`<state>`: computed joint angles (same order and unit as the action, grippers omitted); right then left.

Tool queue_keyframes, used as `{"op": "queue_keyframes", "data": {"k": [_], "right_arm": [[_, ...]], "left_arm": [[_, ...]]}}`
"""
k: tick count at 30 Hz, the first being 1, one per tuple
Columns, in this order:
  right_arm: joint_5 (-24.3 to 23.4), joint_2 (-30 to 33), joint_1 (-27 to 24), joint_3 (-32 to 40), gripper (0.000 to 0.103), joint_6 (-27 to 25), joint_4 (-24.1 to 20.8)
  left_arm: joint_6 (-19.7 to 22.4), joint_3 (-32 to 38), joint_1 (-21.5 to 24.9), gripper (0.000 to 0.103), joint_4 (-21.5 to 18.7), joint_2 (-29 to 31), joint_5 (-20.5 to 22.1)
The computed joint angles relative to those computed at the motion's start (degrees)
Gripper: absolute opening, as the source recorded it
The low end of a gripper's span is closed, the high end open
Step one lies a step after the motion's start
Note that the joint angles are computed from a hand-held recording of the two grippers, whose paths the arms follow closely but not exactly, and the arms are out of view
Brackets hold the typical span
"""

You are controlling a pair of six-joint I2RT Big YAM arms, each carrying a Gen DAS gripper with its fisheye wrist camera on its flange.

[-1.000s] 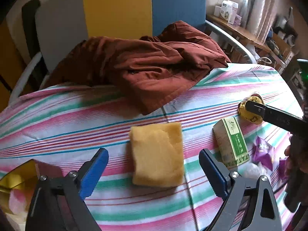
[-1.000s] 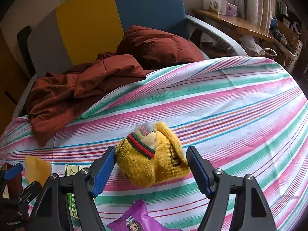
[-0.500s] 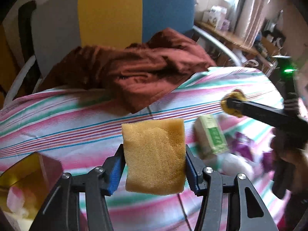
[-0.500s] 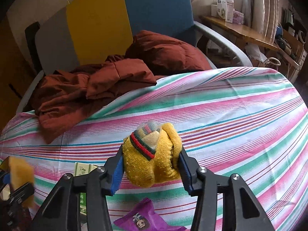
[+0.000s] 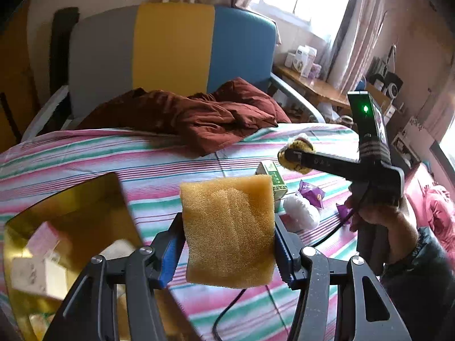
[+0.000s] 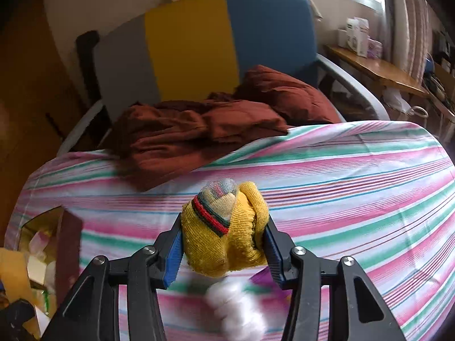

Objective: Organize objects
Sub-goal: 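Grasp the yellow sponge with the left tool while the right grasps the yellow knit sock, then carry the sponge and yellow sock into the tray and open both tools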

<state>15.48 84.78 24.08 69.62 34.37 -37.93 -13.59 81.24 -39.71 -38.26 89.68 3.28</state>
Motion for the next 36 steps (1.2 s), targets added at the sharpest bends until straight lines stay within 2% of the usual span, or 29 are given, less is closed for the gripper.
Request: {"op": "queue_keyframes", "data": {"k": [11,21,25,28,36], "right_arm": [[-0.8,-1.7,9.0,-0.4,0.050,4.6,0.8],[-2.4,-0.9,18.3,1.5,0.050,4.3,2.1],[-4.0,0.2,21.9,2.6,0.050,3.6,3.0],[-4.6,1.6,24.4,3.8,0.050,2.9,3.1],[-6.2,5.0,28.7,5.3,0.052,4.8,2.6]], "left_arm": [[-3.1,-11.3,5.5,0.058,3.5,-11.1,1.3],[-5.3,-20.0,13.2,0.058,4.5,-20.0,1.8],[-4.9,-24.2,15.7,0.058,4.5,-23.5,-0.7],[-4.5,-27.1,16.9,0.058,4.9,-25.6,-2.5],[-5.4,-30.4,19.6,0.058,4.8,-28.1,-0.6]]}}
